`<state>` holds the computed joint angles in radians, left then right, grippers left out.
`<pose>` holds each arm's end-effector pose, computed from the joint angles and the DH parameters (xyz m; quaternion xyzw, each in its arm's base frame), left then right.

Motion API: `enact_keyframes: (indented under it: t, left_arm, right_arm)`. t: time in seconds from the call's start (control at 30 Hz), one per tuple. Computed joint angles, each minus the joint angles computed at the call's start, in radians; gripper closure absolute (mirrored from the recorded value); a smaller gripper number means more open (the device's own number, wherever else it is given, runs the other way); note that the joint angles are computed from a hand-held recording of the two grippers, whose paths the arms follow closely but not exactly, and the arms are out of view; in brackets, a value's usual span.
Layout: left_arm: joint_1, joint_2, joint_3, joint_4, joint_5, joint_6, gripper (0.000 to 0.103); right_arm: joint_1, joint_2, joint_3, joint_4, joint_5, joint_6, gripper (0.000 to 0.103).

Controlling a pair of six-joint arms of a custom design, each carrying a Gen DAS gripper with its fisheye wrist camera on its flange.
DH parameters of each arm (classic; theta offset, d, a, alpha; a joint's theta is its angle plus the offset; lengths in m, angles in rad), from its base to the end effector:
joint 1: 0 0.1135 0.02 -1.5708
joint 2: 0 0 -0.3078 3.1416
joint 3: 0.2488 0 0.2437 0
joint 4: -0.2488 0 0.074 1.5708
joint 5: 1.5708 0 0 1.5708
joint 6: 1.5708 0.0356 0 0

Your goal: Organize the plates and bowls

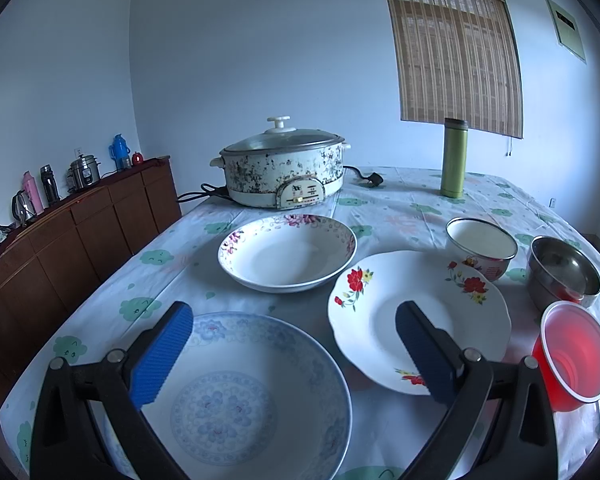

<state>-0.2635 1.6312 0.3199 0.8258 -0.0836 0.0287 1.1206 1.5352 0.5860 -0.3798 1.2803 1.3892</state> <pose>0.2460 -0.0633 0.1568 0.1032 0.8496 -0.0249 0.5166 0.1245 0.1792 0.1823 0.1780 0.7793 -0.0923 0.5937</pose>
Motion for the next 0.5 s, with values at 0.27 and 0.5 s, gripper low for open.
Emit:
enact_keyframes:
  t: [0.27,0.5]
  left_arm:
    - [0.000,0.001,0.000,0.001,0.000,0.000,0.000]
    - [-0.001,-0.001,0.002,-0.004,-0.001,0.000,0.000]
  right_arm:
    - [0.000,0.001,0.000,-0.001,0.000,0.001,0.001]
    - [-0.001,0.004,0.005,-0.007,-0.003,0.004,0.001]
